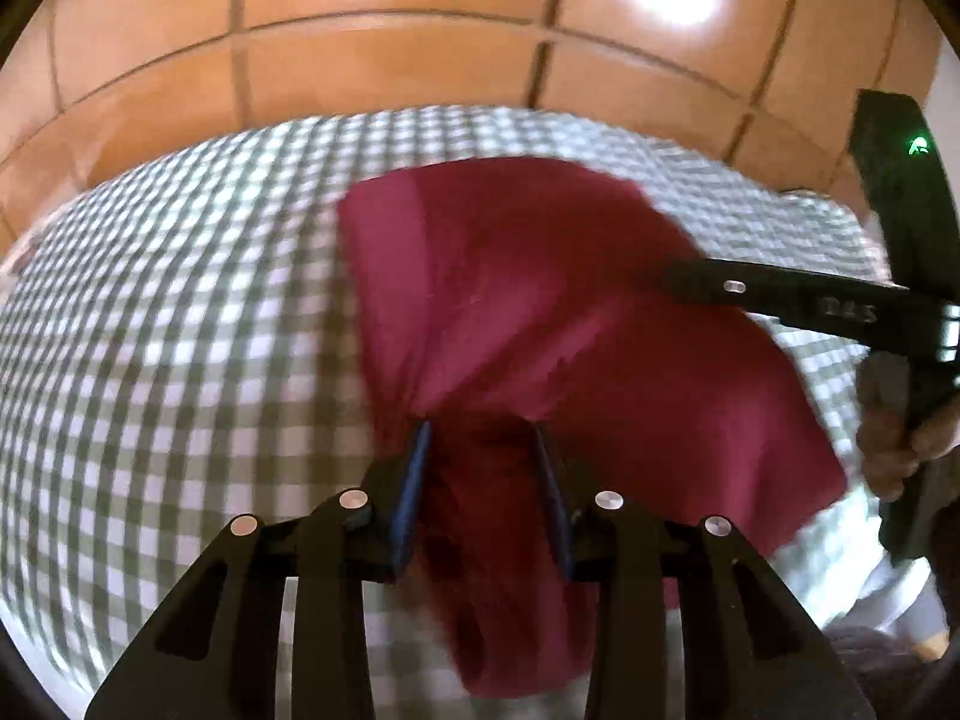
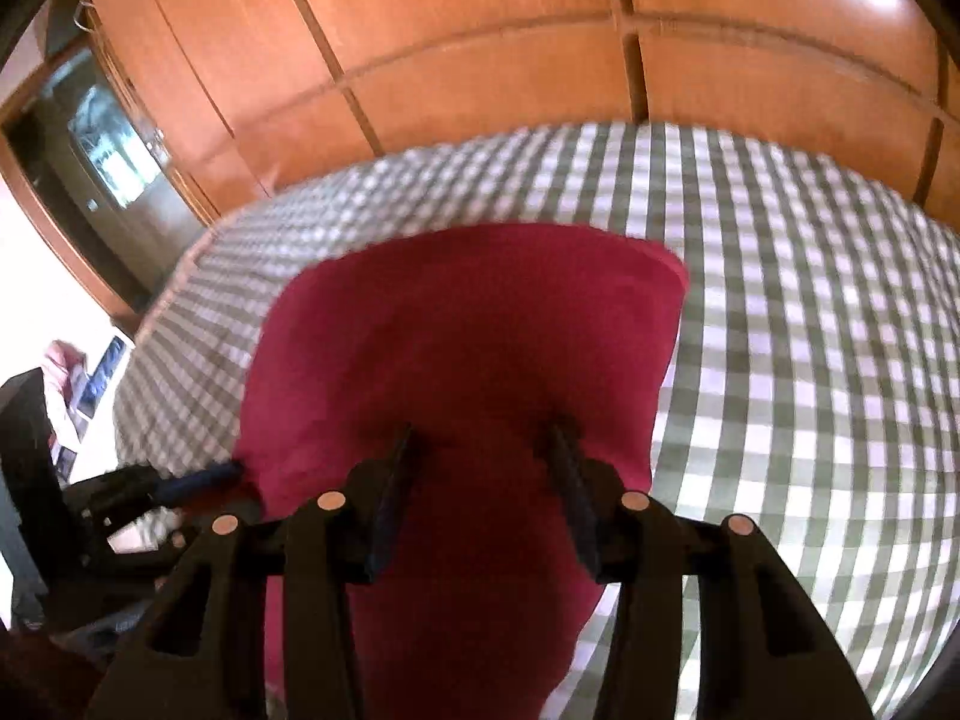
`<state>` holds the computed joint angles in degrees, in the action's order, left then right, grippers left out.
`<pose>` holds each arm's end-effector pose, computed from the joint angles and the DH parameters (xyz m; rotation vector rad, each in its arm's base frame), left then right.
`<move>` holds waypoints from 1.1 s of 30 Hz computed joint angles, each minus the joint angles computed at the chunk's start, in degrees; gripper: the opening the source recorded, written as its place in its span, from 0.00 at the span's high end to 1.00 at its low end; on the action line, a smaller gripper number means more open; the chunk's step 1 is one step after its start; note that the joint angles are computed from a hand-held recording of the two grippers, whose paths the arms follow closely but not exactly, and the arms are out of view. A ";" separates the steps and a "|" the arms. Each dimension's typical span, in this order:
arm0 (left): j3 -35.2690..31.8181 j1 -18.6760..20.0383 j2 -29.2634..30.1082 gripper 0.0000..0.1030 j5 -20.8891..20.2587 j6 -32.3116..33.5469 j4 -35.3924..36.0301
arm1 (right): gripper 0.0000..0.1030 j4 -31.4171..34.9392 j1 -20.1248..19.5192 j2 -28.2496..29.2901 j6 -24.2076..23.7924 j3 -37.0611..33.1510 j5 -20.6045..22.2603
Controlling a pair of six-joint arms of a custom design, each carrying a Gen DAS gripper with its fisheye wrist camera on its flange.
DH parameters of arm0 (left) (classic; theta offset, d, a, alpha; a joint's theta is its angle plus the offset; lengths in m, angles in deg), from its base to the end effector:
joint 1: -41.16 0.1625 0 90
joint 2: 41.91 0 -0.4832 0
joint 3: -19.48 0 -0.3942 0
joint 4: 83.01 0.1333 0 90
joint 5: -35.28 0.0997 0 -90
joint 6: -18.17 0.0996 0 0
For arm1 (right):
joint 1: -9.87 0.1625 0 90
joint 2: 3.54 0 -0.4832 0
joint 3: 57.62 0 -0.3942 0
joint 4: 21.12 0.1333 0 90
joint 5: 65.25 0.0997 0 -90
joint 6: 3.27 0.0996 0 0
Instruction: Fold small clothes
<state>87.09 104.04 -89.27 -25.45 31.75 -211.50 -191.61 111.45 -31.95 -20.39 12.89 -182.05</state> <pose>-0.2114 -0.8119 0.3302 0.8108 2.5030 -0.5000 0.2574 -0.8158 0.1203 0.4224 -2.4953 0.8480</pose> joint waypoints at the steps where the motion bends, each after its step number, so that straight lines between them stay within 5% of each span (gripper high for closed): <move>1: -0.30 0.65 0.14 0.67 -0.99 -0.34 -0.08 | 0.57 -0.47 -0.34 -0.35 -0.70 0.62 -0.08; 7: 3.54 0.17 -1.76 0.67 -0.21 -0.34 -4.27 | 0.55 -8.32 0.72 -0.39 -3.02 4.49 -1.54; 13: 5.98 -0.62 -3.15 0.67 1.44 -0.52 -6.42 | 0.46 -16.98 2.64 -4.90 -9.71 16.96 -0.72; 16: 5.89 0.35 -3.33 0.56 0.12 -4.12 -5.22 | 0.47 -19.46 3.07 -5.67 -11.34 21.68 -3.09; 23: 6.02 0.58 -3.94 0.49 -0.92 -8.52 -4.76 | 0.52 -16.06 1.07 -6.23 -3.64 26.76 -6.56; 25: 4.81 1.10 -4.41 0.31 -3.70 -11.52 -2.51 | 0.46 -14.67 0.85 -7.73 -2.83 27.64 -4.04; 26: 4.36 1.43 -4.60 0.27 -5.22 -12.91 -1.74 | 0.34 -13.65 0.61 -8.54 -2.11 27.78 -2.14; 30: 1.44 3.17 -4.38 0.25 -13.27 -18.04 1.57 | 0.21 -11.47 -0.76 -12.64 1.69 28.26 7.95; 33: 0.41 3.51 -3.58 0.25 -14.88 -18.83 1.77 | 0.13 -11.75 -2.57 -14.45 6.23 27.42 16.30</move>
